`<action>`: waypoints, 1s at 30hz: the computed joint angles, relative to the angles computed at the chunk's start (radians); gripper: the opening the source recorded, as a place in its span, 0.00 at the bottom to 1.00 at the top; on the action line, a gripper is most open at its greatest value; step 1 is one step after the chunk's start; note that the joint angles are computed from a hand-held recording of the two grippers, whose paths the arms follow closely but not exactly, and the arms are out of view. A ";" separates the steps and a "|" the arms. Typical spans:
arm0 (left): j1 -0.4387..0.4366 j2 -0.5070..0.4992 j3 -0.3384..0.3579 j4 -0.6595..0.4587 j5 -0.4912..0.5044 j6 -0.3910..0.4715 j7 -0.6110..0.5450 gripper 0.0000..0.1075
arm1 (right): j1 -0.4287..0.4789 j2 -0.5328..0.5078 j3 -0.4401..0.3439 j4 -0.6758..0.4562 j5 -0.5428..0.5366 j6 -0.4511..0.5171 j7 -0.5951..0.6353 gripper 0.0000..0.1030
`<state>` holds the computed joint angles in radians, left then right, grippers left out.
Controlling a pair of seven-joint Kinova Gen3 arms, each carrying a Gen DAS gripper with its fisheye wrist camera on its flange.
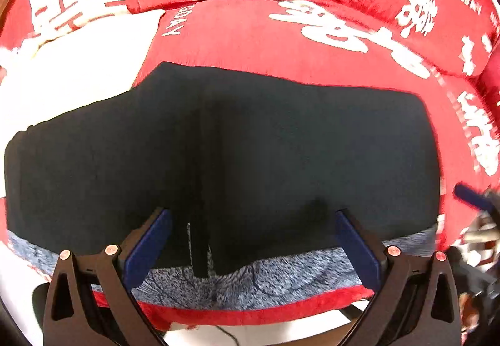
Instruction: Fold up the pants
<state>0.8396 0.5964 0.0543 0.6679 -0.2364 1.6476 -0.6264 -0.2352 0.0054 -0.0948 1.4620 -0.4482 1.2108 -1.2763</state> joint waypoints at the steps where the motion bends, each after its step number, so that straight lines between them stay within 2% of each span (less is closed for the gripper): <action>1: 0.009 0.028 -0.014 -0.028 0.007 0.029 -0.011 0.96 | 0.020 0.036 -0.013 -0.033 -0.014 0.027 0.025 0.92; 4: -0.035 0.023 0.015 -0.004 0.056 0.018 0.038 0.96 | 0.021 0.145 0.002 -0.108 -0.052 0.101 0.091 0.92; 7: -0.041 -0.022 0.017 0.092 0.054 -0.068 0.036 0.96 | 0.002 0.230 -0.022 -0.187 0.023 0.119 0.098 0.92; 12: -0.042 -0.035 0.022 0.114 0.044 -0.081 0.042 0.96 | -0.054 0.311 -0.043 -0.357 0.153 0.209 0.091 0.92; 16: -0.029 -0.028 0.022 0.110 0.031 -0.078 0.053 0.96 | -0.070 0.298 -0.049 -0.380 0.230 0.177 0.082 0.92; 19: -0.030 -0.004 0.023 0.073 0.032 -0.063 0.051 0.96 | -0.150 0.332 -0.003 -0.367 0.334 0.157 0.069 0.92; 20: -0.030 -0.005 0.021 0.074 0.034 -0.063 0.050 0.96 | -0.159 0.336 -0.006 -0.363 0.357 0.151 0.078 0.95; 22: -0.032 -0.009 0.021 0.083 0.036 -0.073 0.048 0.96 | -0.129 0.366 -0.043 -0.408 0.353 0.187 0.076 0.97; 25: -0.035 -0.012 0.021 0.085 0.041 -0.074 0.044 0.96 | -0.149 0.377 -0.026 -0.481 0.378 0.251 0.093 0.95; 30: -0.033 -0.024 0.020 0.109 0.036 -0.088 0.048 0.96 | -0.099 0.260 -0.042 -0.405 0.327 0.210 0.161 0.95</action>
